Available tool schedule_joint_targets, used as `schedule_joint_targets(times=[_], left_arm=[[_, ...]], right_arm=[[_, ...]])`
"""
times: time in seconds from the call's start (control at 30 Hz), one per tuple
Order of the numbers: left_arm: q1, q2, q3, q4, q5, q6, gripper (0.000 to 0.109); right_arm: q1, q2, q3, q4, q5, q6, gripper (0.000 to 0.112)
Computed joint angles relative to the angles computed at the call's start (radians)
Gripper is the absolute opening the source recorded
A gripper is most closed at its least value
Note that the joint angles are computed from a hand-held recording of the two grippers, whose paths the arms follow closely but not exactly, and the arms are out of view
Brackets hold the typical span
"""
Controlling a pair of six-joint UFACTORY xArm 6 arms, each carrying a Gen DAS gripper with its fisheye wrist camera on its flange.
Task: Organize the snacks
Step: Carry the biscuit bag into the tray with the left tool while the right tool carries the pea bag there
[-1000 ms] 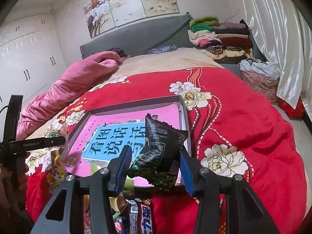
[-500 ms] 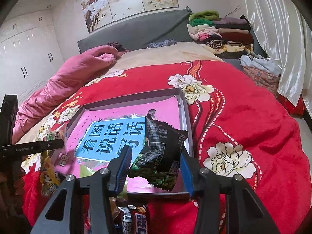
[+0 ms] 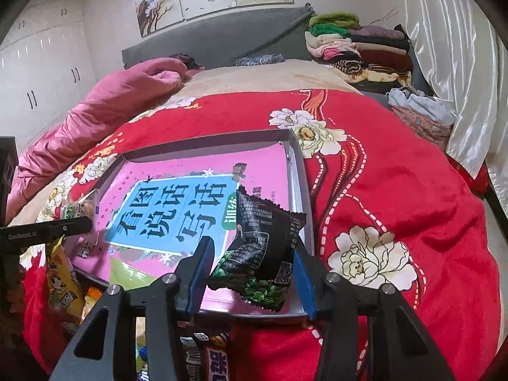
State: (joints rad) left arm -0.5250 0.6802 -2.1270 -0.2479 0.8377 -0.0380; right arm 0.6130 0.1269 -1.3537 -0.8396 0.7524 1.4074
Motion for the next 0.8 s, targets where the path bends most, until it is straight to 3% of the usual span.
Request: schedule_joint_targets(times=[0.8], left_arm=[[0.0,-0.004,0.002,-0.012,0.007,0.025,0.055]], right_arm=[[0.007,-0.003,-0.001,-0.012,0.002,0.001,0.049]])
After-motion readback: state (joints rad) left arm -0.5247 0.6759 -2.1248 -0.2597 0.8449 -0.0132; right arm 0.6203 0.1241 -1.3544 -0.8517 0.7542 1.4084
